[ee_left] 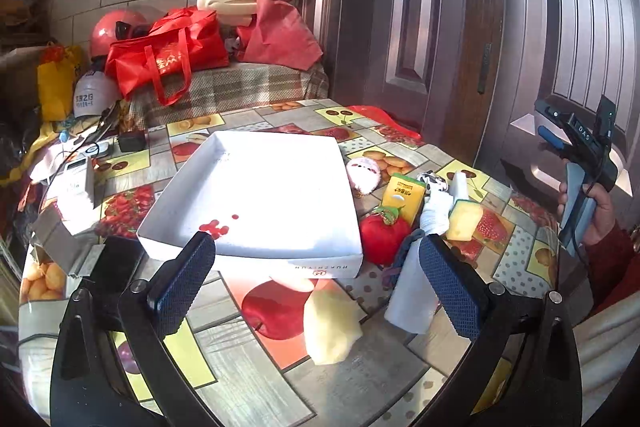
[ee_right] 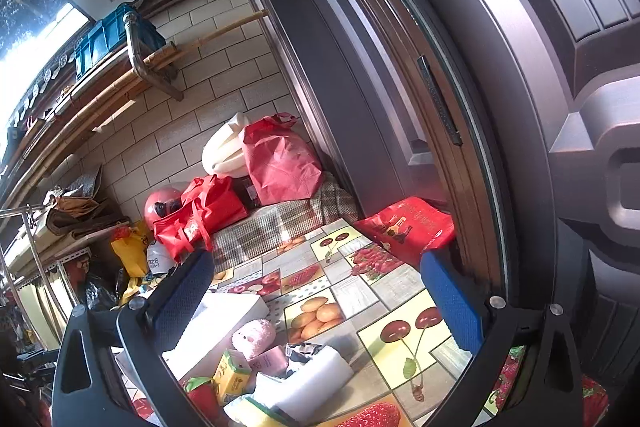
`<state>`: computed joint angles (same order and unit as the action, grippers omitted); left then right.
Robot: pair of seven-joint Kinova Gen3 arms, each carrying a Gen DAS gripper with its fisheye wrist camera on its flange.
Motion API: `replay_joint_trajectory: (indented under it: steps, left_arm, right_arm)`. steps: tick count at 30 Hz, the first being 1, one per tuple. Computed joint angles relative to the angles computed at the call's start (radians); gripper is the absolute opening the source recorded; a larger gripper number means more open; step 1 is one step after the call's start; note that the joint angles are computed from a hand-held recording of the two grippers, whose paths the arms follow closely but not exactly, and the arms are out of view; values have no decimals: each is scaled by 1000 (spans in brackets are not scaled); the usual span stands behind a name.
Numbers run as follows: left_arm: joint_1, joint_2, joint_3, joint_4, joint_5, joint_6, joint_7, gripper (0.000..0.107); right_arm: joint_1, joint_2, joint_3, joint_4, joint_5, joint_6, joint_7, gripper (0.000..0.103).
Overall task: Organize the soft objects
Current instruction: 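Grasp the plain yellow foam sponge with the left gripper while the right grasps the green-backed sponge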
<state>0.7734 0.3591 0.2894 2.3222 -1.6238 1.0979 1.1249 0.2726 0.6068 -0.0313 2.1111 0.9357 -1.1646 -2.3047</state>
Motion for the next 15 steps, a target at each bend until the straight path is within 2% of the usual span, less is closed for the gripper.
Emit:
replay_joint_trajectory:
  steps: [4,6,9,15]
  left_arm:
    - [21,19,6,32,84,-12,80,103]
    - [19,28,2,40,80,-40,104,103]
    - [-4,38,-5,33,70,-99,73,103]
    - [-39,56,-21,19,15,-188,47,103]
  right_arm:
    - [-36,-13,13,-43,134,85,-9,103]
    - [-52,-19,17,-55,192,114,4,103]
    - [-73,-29,24,-67,270,153,17,103]
    - [-99,-35,30,-67,347,195,42,103]
